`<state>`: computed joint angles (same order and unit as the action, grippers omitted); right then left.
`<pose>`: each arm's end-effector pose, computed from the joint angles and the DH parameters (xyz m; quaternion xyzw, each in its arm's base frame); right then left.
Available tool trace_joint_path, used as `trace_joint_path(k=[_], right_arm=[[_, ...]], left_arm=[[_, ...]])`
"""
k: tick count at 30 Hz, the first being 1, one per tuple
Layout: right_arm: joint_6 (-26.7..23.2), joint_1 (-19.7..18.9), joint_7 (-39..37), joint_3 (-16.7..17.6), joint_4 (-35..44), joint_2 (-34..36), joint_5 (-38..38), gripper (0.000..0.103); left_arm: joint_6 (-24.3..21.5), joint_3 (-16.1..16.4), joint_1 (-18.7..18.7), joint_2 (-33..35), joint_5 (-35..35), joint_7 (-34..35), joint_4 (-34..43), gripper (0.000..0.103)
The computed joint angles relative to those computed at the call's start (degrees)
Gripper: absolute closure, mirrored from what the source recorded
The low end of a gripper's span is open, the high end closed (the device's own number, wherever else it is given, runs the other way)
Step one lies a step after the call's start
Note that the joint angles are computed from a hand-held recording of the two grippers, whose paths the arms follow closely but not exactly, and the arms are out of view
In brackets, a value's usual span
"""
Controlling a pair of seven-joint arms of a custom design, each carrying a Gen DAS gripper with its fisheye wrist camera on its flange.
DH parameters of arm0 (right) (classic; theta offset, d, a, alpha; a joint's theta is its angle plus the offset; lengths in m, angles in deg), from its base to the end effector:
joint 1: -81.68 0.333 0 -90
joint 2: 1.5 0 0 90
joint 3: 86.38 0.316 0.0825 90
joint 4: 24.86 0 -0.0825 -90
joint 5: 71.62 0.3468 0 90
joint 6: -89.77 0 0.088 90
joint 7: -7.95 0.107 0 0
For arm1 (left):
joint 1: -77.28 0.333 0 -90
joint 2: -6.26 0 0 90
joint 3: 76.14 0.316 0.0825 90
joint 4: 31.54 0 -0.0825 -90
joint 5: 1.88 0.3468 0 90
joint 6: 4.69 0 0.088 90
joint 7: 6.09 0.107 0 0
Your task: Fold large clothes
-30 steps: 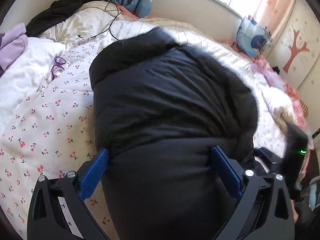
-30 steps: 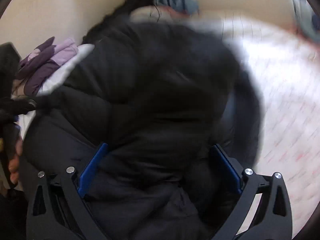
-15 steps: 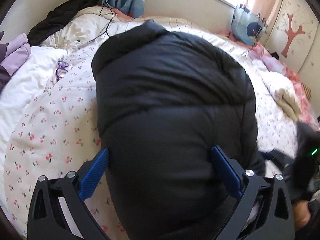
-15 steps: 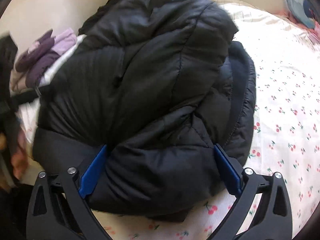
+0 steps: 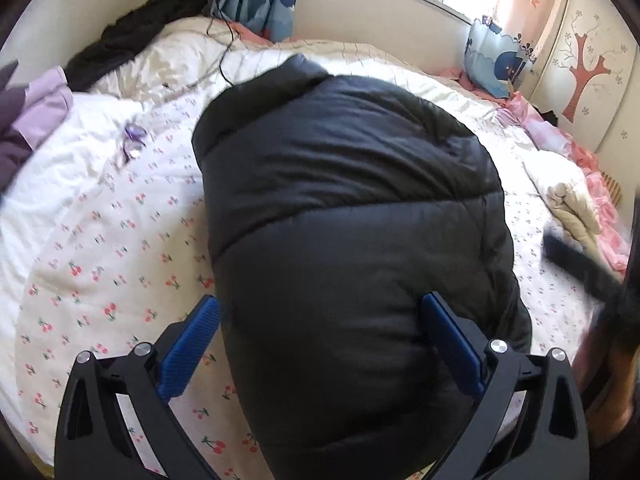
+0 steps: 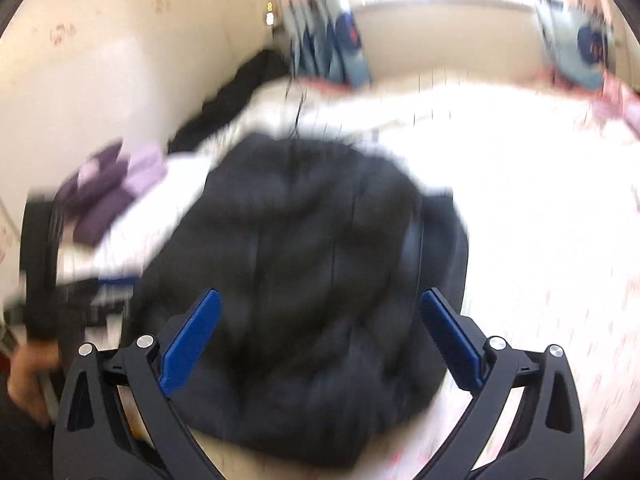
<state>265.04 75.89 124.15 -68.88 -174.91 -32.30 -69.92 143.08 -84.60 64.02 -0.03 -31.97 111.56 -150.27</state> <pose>0.3841 0.0955 0.5520 -0.5462 0.6973 -0.2644 0.3814 0.4967 -0.1919 0.5609 -0.4751 0.8071 -0.3386 0.0905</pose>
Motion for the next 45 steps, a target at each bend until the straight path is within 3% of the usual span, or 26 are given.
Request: trace_joint_path(k=[2,5,7,8,10,13,15,16,19,20,22,25,28,31,34,37,40,45], right_arm=[[-0.17,-4.52,-2.64,1.91,7.31,6.09,0.37,0.006],[-1.67,-16.89,4.71,10.48,17.03,15.34,-8.79,0.006],[-7.83,-19.21,-1.64,12.92,21.09,20.67,-0.76,0.006],[-10.77,-17.37,-8.23,11.9,22.48,24.44,9.28,0.006],[-10.34,-9.18,-16.63,3.96,21.88,25.98,22.35,0.006],[-5.05,5.43,-14.55,-10.25,14.88,19.41,20.11,0.006],[-1.28,10.39,-8.43,-14.51,8.87,13.23,11.87,0.006],[-1.67,9.87,-4.53,-13.91,7.47,10.2,7.22,0.006],[-3.19,4.58,1.27,-6.43,-0.23,-0.35,-0.22,0.006],[-6.13,5.28,4.19,-5.9,-0.12,-1.16,-3.91,0.006],[-11.21,7.56,-0.95,-5.4,-0.1,0.59,0.1,0.006],[-11.34,9.14,2.48,-6.24,-0.9,0.36,-0.3,0.006],[-9.24,6.95,11.44,-4.42,-3.8,-4.91,-9.91,0.006],[-11.75,3.55,16.46,0.21,-4.85,-11.27,-14.82,0.006],[-12.93,2.23,20.76,1.51,-2.5,-9.95,-18.74,0.006],[-19.37,4.91,24.4,0.54,1.07,-8.13,-21.15,0.006],[-21.95,3.17,26.46,2.8,5.03,-4.12,-23.08,0.006],[-28.23,6.66,30.51,1.04,8.84,-1.04,-29.16,0.006]], left_arm=[[0.81,-0.62,-0.42,-0.09,1.43,0.02,-0.1,0.007],[4.15,-1.85,-0.85,-0.2,6.64,-1.56,-1.28,0.007],[5.64,-1.86,-1.33,-0.24,8.03,-2.25,-1.91,0.007],[6.66,-1.8,-1.62,-0.26,8.06,-2.4,-2.18,0.007],[7.0,-1.3,-2.22,-0.47,7.05,-1.68,-2.25,0.007],[8.91,-1.47,-2.26,-1.16,9.64,-3.15,-3.36,0.007],[10.45,-1.46,-2.47,-2.04,11.43,-4.16,-4.65,0.007],[11.19,-1.21,-2.79,-2.52,11.53,-4.24,-5.22,0.007],[12.27,-0.32,-3.99,-3.33,10.93,-4.21,-5.96,0.007],[12.72,-0.11,-4.29,-3.61,10.84,-4.21,-6.3,0.007],[13.9,0.25,-4.89,-4.35,10.87,-4.18,-7.24,0.007],[15.44,0.53,-4.99,-4.76,12.65,-4.97,-7.89,0.007],[16.34,1.02,-5.39,-5.14,13.86,-5.84,-8.52,0.007],[17.03,1.74,-6.2,-5.76,13.71,-6.39,-9.17,0.007],[17.33,2.28,-7.07,-6.21,13.34,-6.2,-9.48,0.007],[16.01,2.19,-7.4,-6.14,13.55,-7.12,-9.02,0.007],[15.14,1.27,-6.4,-6.32,15.47,-9.87,-9.16,0.007],[15.0,1.06,-6.04,-6.91,17.95,-13.09,-9.33,0.007]])
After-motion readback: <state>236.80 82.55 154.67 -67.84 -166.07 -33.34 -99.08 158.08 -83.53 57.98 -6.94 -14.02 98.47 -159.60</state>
